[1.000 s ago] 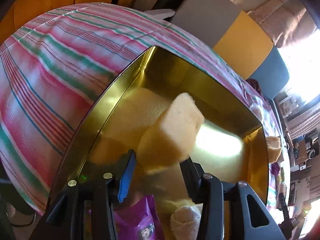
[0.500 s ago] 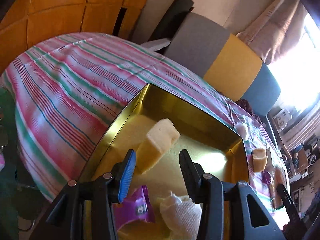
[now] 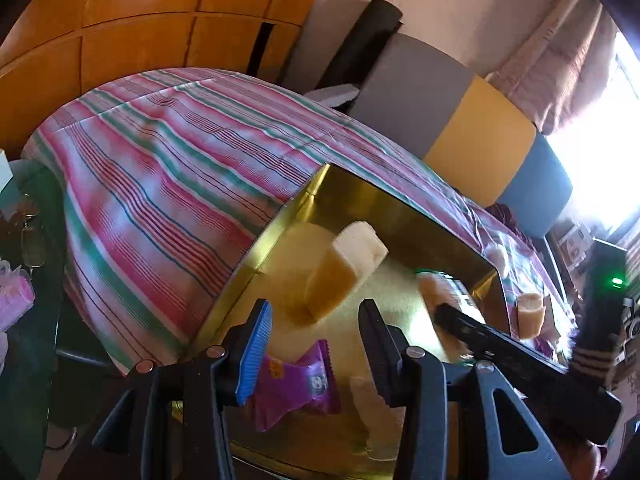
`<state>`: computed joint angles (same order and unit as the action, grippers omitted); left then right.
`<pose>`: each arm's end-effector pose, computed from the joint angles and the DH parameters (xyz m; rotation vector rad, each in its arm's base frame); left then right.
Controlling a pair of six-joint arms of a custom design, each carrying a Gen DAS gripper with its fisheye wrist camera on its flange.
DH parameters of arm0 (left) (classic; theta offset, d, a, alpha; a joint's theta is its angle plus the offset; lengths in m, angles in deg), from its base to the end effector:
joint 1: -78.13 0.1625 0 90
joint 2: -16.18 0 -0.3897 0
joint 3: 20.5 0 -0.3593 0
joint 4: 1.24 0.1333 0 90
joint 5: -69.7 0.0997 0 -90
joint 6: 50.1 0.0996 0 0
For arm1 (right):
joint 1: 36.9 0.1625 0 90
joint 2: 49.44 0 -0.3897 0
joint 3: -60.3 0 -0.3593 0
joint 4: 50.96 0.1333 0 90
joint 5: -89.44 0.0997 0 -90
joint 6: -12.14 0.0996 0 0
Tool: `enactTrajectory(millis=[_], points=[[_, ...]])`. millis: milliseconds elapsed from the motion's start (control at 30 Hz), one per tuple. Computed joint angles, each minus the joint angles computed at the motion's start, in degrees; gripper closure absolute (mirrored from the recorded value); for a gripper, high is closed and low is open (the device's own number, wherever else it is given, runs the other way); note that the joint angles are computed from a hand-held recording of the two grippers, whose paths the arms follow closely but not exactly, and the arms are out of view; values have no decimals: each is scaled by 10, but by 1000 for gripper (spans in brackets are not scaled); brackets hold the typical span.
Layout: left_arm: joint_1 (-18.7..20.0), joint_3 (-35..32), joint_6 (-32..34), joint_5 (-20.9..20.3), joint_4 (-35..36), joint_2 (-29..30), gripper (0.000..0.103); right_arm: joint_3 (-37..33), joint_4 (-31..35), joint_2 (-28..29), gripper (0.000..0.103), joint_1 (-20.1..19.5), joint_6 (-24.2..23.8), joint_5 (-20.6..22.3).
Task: Organize objects
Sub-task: 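Drop the sponge into the gold tray with the left tool while the right tool drops the granola bar there, then move both open tools back from the tray toward the remaining items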
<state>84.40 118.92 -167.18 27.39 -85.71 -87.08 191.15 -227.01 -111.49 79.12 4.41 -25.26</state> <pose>-0.2066 -0.2309 0.2134 -0.2923 2.3395 -1.1706 0.2731 -0.3504 0.1149 0.7034 -2.6301 0.5022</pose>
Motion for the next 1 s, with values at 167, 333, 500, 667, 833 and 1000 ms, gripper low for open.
enactTrajectory(millis=[167,333,500,667,833,1000], points=[[0,4,-12,2,4,-10,58,-26,1,38,63,-4,22,15],[-1,5,-11,3,4,-13,58,-21,-5,31,46,0,25,41],[-5,7,-5,6,-5,-10,58,2,-24,5,44,19,-14,20],[-5,9,14,5,-26,0,58,21,-48,-21,39,50,-58,-31],[-5,11,38,4,-50,13,58,39,-72,-45,38,67,-84,-67],[-4,14,71,0,-90,26,58,57,-83,-79,38,75,-107,-95]])
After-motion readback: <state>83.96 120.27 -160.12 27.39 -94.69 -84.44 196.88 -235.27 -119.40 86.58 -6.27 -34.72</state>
